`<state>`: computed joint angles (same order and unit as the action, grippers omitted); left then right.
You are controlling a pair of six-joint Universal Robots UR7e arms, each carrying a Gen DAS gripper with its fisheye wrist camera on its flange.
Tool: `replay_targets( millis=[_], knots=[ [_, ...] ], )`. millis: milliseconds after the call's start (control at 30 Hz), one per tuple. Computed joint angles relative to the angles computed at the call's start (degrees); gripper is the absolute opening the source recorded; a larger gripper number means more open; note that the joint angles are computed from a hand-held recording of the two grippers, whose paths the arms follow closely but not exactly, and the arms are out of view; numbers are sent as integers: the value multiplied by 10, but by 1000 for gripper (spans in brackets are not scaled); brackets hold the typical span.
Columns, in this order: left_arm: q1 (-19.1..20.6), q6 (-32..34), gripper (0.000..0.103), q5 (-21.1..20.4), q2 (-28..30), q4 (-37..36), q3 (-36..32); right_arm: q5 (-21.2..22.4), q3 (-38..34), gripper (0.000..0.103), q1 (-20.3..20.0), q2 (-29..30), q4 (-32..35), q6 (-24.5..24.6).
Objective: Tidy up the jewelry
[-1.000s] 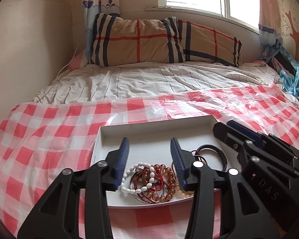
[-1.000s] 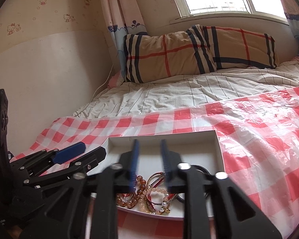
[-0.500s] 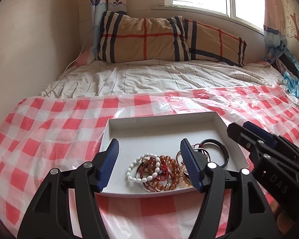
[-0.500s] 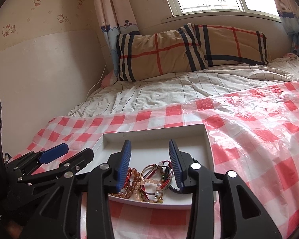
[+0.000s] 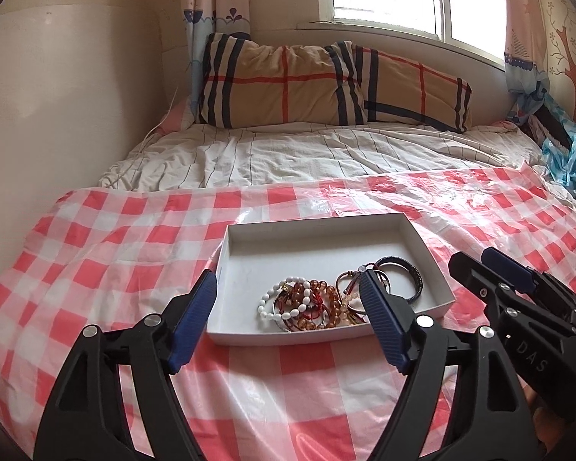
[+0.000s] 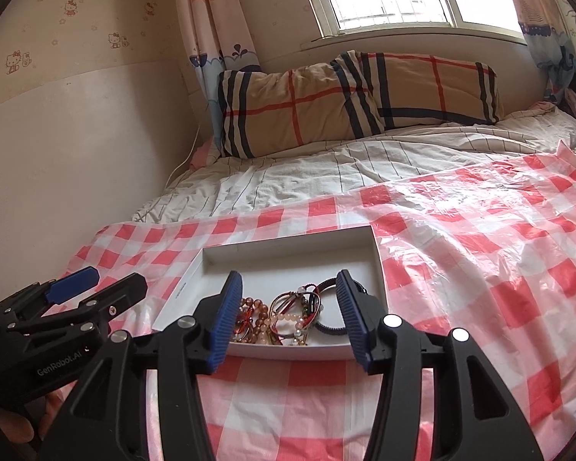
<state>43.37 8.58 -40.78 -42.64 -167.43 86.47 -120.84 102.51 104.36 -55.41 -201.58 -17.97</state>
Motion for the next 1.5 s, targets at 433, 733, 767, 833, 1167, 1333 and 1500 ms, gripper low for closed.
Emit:
replay_targets(
  millis=[433,733,767,833,1167,1333,1500],
  knots=[
    [-28,-33,75,3,-54,12,54,-39,45,59,38,-34,2,7],
    [-47,-53,81,10,-90,16,91,-67,62,62,66,-47,3,7],
    [-49,-56,82,11,-95,17,95,-70,64,63,69,-49,3,8],
    [-53,-63,82,12,-103,21,103,-74,68,63,75,-52,6,10],
    [-75,-97,85,21,-143,46,145,-97,90,67,103,-71,7,19],
    [-89,-113,86,26,-168,59,169,-113,101,68,122,-80,9,21],
    [-103,-124,87,34,-189,68,187,-132,117,70,141,-92,9,26]
  ],
)
